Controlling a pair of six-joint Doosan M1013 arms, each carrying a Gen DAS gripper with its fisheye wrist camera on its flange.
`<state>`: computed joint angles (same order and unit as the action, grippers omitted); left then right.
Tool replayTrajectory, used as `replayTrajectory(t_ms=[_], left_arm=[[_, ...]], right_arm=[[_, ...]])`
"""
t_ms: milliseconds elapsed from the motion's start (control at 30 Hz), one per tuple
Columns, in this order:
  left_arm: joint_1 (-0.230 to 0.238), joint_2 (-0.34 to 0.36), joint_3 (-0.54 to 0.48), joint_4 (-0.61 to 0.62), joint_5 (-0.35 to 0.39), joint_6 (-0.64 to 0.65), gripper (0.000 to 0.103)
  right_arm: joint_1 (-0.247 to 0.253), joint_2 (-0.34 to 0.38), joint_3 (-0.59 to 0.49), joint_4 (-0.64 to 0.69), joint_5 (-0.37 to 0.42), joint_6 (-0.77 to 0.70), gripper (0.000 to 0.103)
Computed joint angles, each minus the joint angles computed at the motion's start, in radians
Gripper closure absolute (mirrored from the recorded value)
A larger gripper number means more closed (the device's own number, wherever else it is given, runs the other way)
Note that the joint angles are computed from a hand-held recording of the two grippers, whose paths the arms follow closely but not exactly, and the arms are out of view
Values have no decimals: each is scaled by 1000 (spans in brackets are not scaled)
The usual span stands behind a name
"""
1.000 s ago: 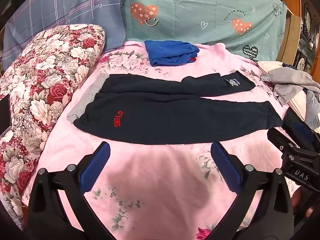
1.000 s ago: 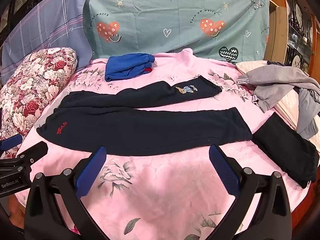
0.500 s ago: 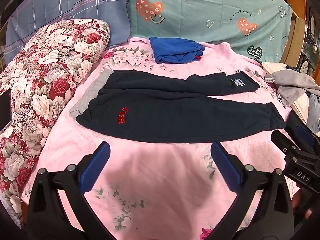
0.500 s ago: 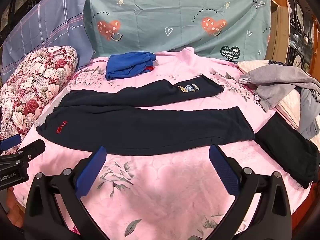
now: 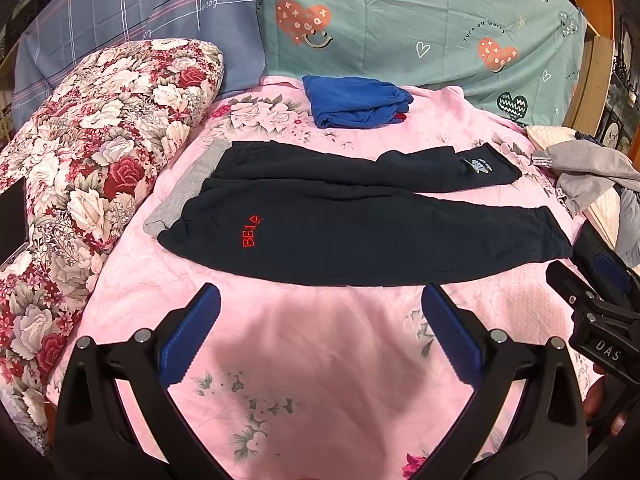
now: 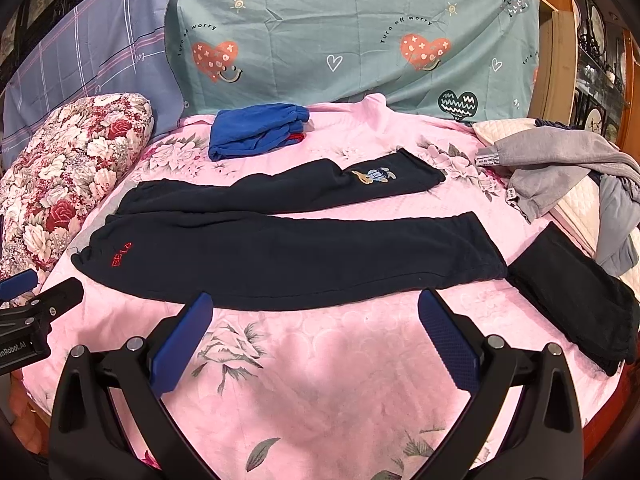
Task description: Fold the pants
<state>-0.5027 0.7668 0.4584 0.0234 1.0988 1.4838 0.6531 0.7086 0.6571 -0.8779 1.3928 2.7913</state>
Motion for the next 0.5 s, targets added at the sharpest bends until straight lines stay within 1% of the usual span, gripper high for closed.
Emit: replayTrajectory(t_ms=[500], left_arm=[[1, -6, 11, -1, -3, -7, 2]], right_arm=[[2, -2, 1, -5, 6, 3, 1]])
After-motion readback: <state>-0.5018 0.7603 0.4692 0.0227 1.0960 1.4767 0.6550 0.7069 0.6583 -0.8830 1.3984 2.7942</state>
